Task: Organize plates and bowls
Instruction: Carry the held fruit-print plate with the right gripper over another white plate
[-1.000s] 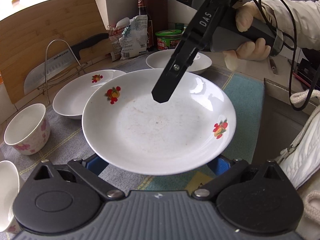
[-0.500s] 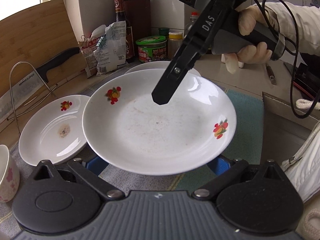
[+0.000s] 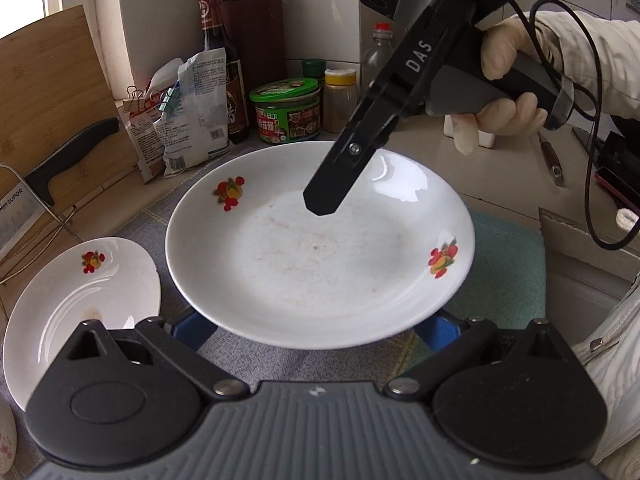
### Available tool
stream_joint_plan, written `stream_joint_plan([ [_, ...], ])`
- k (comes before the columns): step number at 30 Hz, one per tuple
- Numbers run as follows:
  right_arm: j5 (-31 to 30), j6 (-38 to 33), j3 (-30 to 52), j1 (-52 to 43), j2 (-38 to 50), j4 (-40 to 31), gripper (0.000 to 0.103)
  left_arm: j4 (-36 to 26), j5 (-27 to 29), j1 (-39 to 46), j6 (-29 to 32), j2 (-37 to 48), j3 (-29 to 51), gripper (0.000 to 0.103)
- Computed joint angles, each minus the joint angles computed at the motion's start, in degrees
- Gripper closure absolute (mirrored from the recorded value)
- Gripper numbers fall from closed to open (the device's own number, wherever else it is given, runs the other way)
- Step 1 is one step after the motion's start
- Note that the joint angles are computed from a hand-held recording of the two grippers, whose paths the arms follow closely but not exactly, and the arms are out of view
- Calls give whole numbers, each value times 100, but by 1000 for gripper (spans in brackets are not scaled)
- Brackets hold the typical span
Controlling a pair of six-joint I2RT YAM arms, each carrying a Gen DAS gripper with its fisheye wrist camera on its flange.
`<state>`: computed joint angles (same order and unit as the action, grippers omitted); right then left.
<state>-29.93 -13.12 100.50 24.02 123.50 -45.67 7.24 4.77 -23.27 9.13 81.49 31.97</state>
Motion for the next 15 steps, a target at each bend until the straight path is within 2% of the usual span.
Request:
stream_joint_plan([
  [15, -119, -232, 822, -350, 692, -328, 0, 17, -2, -63, -236, 945, 764, 1],
])
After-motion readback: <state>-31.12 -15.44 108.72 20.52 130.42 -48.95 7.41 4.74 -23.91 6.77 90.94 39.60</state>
